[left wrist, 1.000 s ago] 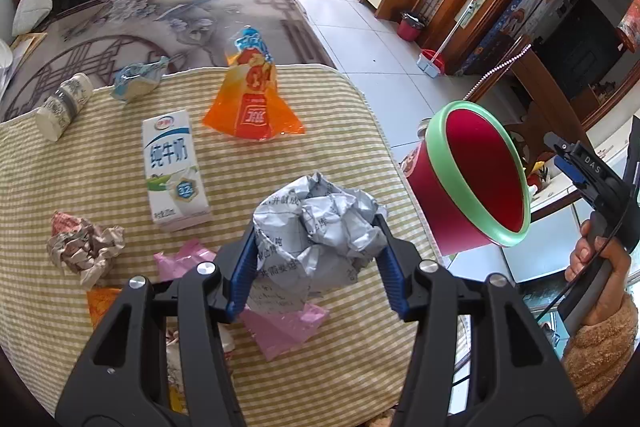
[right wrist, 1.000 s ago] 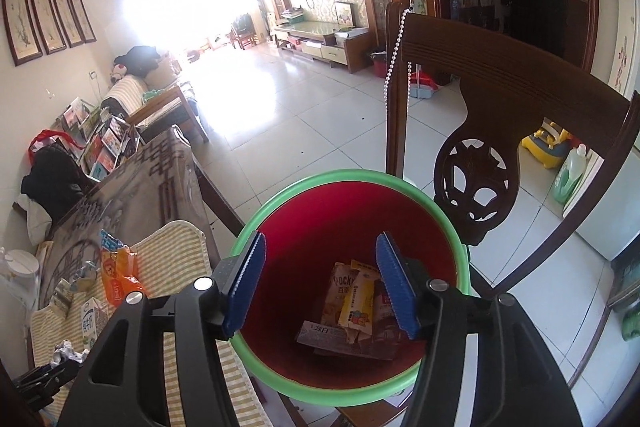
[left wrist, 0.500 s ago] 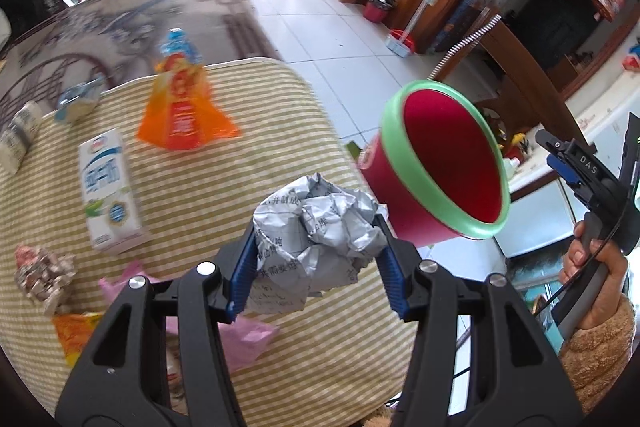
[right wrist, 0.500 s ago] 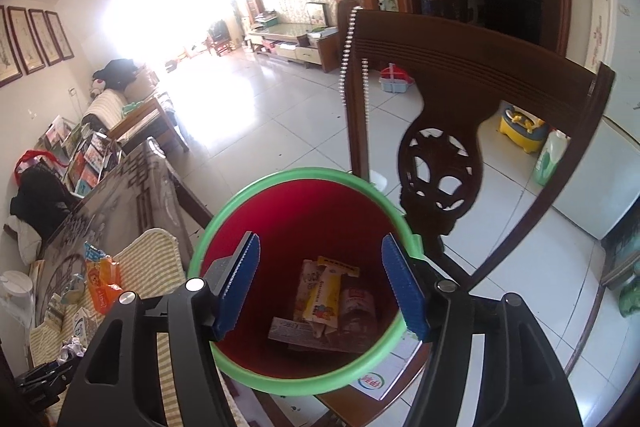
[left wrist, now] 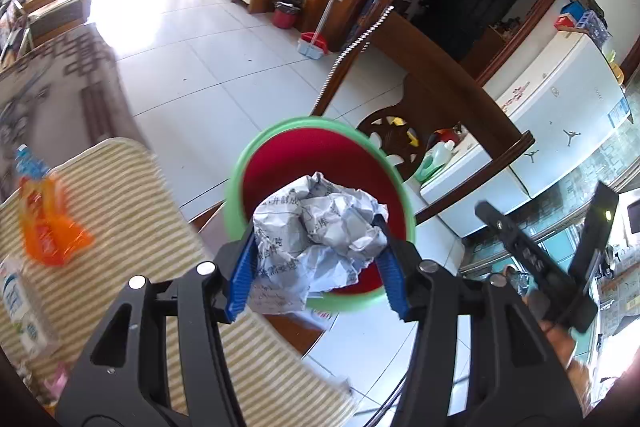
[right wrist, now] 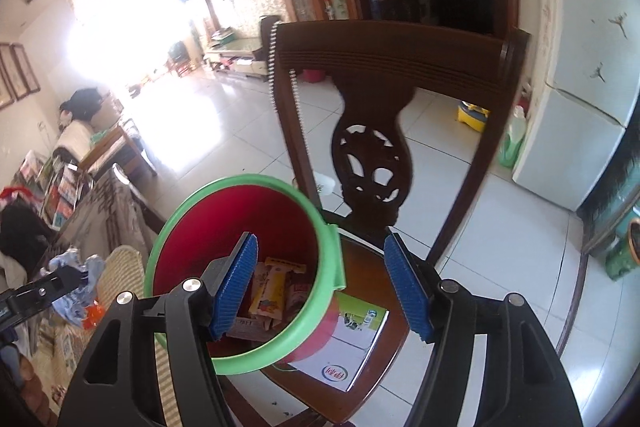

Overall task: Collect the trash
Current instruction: 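Drop the yellow wrapper and foil ball into the red bin, opening both grippers, then grasp the crumpled paper wrapper on the table with the left gripper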

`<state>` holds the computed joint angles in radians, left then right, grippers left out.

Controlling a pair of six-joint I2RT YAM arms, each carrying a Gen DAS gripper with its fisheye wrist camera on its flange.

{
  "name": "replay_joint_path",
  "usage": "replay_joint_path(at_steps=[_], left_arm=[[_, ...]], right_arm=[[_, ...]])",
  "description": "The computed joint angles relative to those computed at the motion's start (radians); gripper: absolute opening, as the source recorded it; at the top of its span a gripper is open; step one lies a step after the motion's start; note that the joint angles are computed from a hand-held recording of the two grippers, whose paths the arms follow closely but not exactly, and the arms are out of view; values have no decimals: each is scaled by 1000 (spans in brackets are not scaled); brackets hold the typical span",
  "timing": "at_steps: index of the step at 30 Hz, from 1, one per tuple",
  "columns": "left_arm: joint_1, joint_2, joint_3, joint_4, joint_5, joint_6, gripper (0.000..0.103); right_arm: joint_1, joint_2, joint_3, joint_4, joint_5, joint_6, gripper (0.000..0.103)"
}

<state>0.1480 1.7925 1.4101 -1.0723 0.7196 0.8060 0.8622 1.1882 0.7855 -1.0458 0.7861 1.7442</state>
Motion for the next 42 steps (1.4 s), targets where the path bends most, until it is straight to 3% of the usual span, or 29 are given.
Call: replay_joint_path(at_steps=[4, 6, 12, 21, 31, 36, 42], left_arm=[[-110, 28, 40, 39, 1, -100, 58], [-135, 35, 49, 43, -9, -121, 76], [-79, 44, 56, 9, -3, -63, 76], [81, 61, 99, -73, -3, 45, 76], [307, 130, 151, -101, -21, 117, 76], [437, 211, 235, -104, -42, 121, 76], [571, 377, 448, -127, -90, 58, 76]], right_arm=[[22, -12, -2, -46, 2, 50, 64], [35, 5, 11, -61, -1, 59, 64], [52, 12, 14, -55, -8, 78, 65], [-2, 72, 50, 127, -31, -128, 65], [-15, 266, 175, 324, -95, -330, 66], [-8, 400, 276, 415, -153, -439, 66], [24, 568, 433, 445, -230, -525, 70]])
